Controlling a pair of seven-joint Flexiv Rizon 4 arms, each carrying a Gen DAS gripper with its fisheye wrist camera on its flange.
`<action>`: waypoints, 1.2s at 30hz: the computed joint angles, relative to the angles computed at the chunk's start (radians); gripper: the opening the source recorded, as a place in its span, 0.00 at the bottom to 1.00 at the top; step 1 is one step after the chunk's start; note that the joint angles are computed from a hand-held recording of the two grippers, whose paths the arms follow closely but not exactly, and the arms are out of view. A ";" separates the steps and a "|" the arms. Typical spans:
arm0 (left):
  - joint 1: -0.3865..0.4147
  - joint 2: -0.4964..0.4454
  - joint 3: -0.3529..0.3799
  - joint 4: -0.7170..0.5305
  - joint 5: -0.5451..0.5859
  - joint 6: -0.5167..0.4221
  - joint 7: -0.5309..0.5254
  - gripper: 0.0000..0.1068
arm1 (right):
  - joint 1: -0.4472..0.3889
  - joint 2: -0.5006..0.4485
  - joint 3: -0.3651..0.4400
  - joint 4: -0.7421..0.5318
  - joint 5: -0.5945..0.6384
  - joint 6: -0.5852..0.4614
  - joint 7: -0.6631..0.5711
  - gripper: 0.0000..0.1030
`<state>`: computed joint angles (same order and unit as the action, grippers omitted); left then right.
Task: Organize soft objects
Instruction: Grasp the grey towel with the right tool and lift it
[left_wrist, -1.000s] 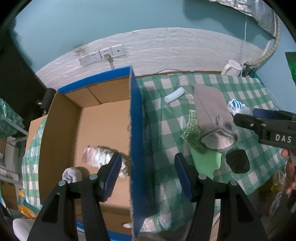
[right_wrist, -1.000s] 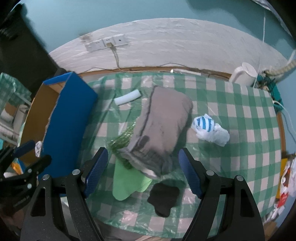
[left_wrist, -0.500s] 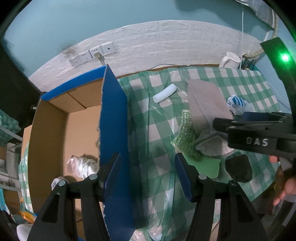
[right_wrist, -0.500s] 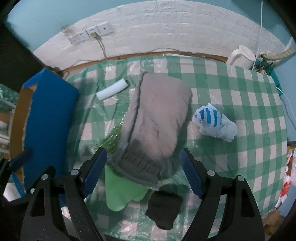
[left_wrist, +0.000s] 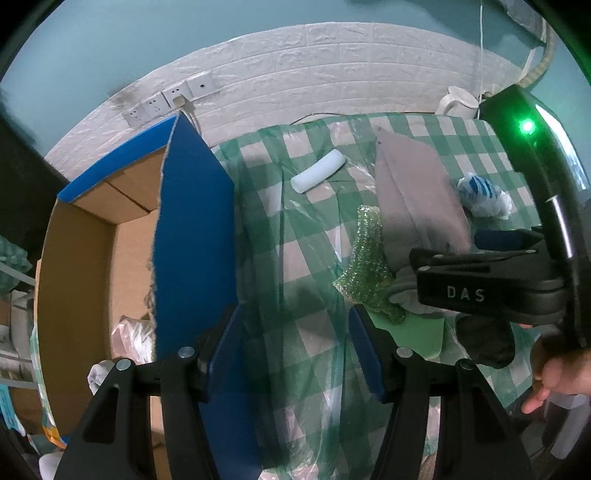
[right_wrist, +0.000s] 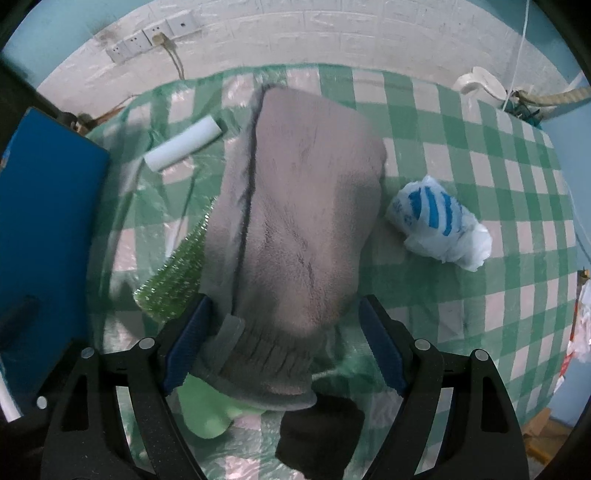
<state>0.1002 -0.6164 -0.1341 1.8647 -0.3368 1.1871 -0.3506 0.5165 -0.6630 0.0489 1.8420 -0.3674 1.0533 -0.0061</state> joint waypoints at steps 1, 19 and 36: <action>-0.003 -0.003 0.004 -0.002 0.003 -0.002 -0.004 0.57 | -0.005 -0.004 0.005 0.001 0.008 0.001 -0.002 0.79; -0.008 -0.007 0.005 -0.006 0.017 -0.012 -0.012 0.57 | 0.080 0.015 -0.106 0.145 -0.014 0.264 -0.013 0.24; -0.034 -0.027 -0.020 0.012 0.039 0.015 0.026 0.72 | 0.044 0.130 -0.056 0.228 -0.123 0.162 0.053 0.20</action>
